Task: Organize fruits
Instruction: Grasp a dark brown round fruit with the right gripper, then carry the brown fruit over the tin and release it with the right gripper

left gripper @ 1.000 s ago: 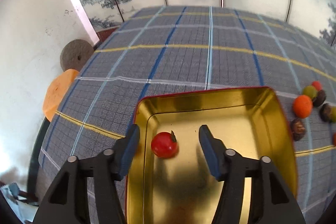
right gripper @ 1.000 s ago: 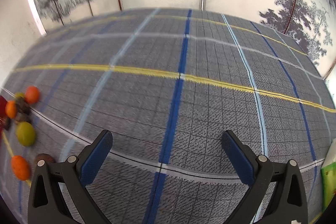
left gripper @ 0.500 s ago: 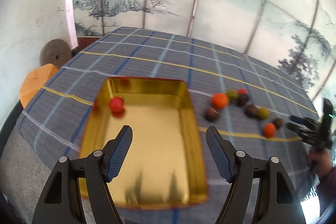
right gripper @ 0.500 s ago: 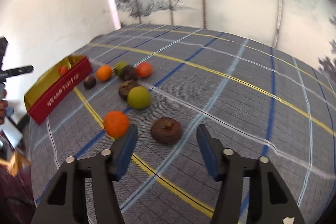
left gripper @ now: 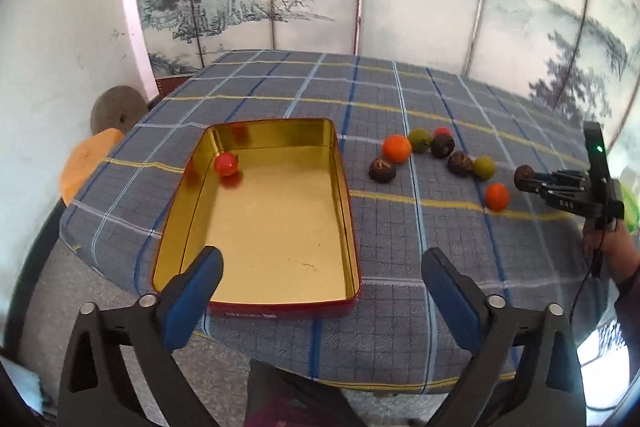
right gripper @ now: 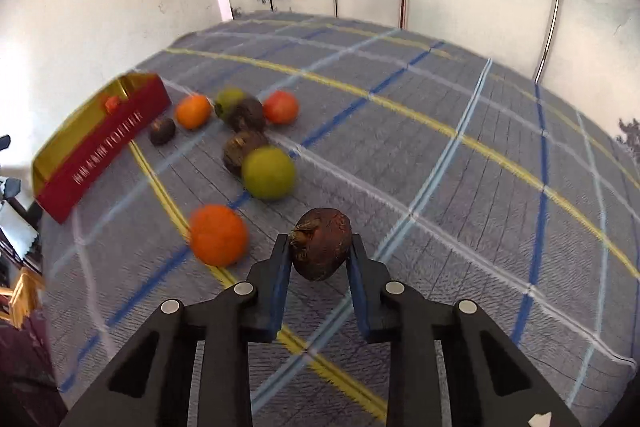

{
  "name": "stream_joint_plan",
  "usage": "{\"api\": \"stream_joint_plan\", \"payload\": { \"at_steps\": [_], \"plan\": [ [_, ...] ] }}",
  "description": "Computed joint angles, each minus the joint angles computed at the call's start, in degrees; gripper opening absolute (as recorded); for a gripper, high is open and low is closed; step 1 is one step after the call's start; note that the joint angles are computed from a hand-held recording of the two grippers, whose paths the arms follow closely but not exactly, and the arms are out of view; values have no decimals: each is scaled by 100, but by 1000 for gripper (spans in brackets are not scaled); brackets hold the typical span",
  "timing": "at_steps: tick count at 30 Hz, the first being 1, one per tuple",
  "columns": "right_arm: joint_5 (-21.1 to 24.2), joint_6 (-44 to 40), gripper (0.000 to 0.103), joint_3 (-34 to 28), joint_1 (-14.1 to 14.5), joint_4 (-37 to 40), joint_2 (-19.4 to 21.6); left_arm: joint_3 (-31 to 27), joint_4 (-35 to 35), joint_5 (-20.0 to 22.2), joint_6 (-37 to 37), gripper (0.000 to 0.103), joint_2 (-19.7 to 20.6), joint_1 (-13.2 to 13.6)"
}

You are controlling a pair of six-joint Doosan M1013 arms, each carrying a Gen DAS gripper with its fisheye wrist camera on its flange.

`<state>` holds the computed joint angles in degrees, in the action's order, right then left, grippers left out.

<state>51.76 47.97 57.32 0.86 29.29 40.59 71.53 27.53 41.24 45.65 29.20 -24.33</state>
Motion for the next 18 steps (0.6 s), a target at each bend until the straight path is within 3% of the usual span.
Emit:
{"api": "stream_joint_plan", "payload": {
  "at_steps": [2,6,8,10,12,18],
  "plan": [
    [-250,-419,25,125,48,154,-169,154,10,-252,-259,99,-108,52],
    [-50,-956,25,66,268,665,-321,436,526,-667,-1030,100,-275,114],
    [208,-1119,25,-19,463,837,-319,535,1173,-605,-1536,100,-316,80],
    [411,-927,25,-66,680,1041,-293,521,1508,-276,-1710,100,-293,59],
    [551,-749,25,-117,923,1228,-249,531,1446,-139,-1640,100,-289,95],
    [1407,-387,26,-1228,1435,911,450,791,1345,-157,-1899,100,-433,246]
  ]
}}
